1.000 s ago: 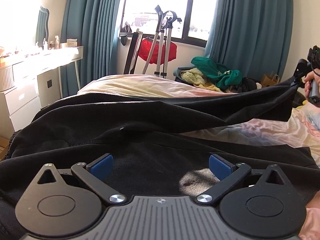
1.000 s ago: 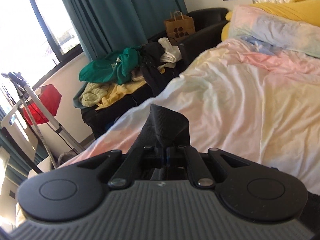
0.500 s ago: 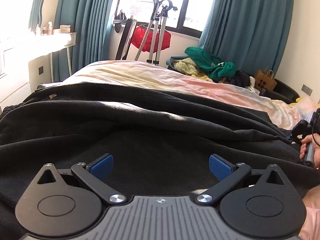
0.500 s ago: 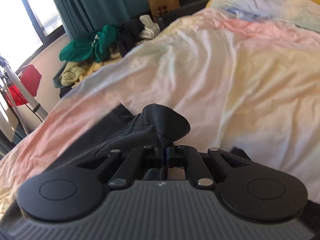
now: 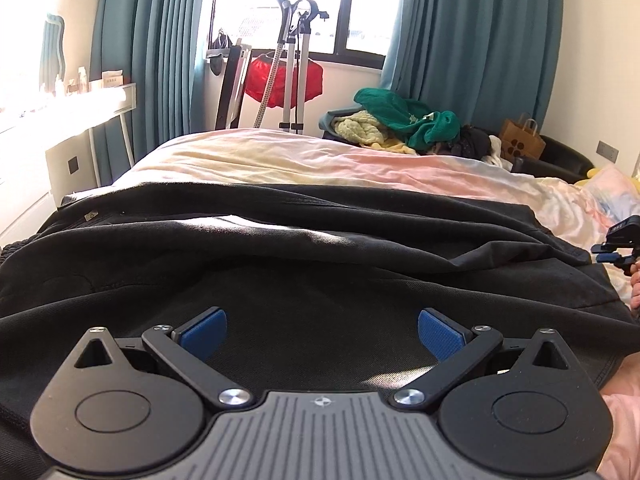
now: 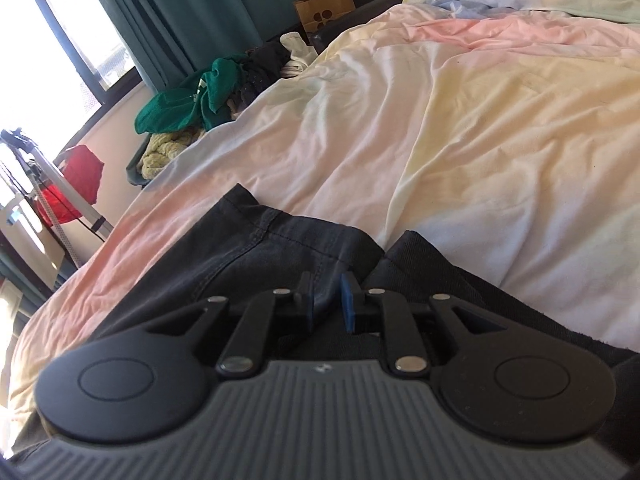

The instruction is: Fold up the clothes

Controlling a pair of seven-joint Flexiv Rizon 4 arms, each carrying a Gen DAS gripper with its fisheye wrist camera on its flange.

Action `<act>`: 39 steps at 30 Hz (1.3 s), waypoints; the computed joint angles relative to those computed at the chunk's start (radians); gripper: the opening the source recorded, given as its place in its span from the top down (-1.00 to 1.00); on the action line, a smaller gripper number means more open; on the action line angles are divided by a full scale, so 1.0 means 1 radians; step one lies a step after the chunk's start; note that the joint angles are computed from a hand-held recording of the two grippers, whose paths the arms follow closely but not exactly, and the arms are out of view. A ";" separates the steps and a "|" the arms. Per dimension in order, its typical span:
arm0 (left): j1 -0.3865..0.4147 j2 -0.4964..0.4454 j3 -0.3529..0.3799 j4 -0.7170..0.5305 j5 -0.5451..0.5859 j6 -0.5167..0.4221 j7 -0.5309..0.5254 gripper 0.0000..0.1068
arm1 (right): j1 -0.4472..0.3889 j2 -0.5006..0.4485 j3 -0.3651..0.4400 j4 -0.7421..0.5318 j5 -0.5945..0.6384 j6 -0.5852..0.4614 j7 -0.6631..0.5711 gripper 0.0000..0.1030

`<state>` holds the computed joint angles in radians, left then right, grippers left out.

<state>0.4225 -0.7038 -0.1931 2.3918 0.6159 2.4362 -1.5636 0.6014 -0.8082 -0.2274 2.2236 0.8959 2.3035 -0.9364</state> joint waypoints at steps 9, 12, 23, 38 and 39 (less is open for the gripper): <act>-0.065 0.032 0.065 0.090 -0.024 0.108 0.054 -0.93 | 0.187 0.141 0.123 0.159 0.204 0.124 -0.167 0.63; -0.052 0.053 0.065 0.111 -0.013 0.094 0.048 -0.93 | 0.227 0.177 0.147 0.154 0.292 0.135 -0.257 0.63; 0.110 0.115 0.105 0.176 0.083 0.225 -0.055 -0.92 | 0.039 0.116 0.401 0.244 0.143 0.363 0.061 -0.46; 0.439 0.339 0.187 0.003 0.479 0.009 -0.545 -0.92 | -0.041 0.151 0.390 0.138 0.524 0.171 -0.016 -0.47; 0.439 0.320 0.205 -0.006 0.475 0.012 -0.559 -0.92 | -0.070 0.126 0.426 0.167 0.456 0.177 0.108 -0.47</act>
<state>0.8613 -0.3837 0.0118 2.3858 1.0913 2.4477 -2.1227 0.5315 -0.6819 0.1988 2.3903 1.3520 2.4803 -0.8280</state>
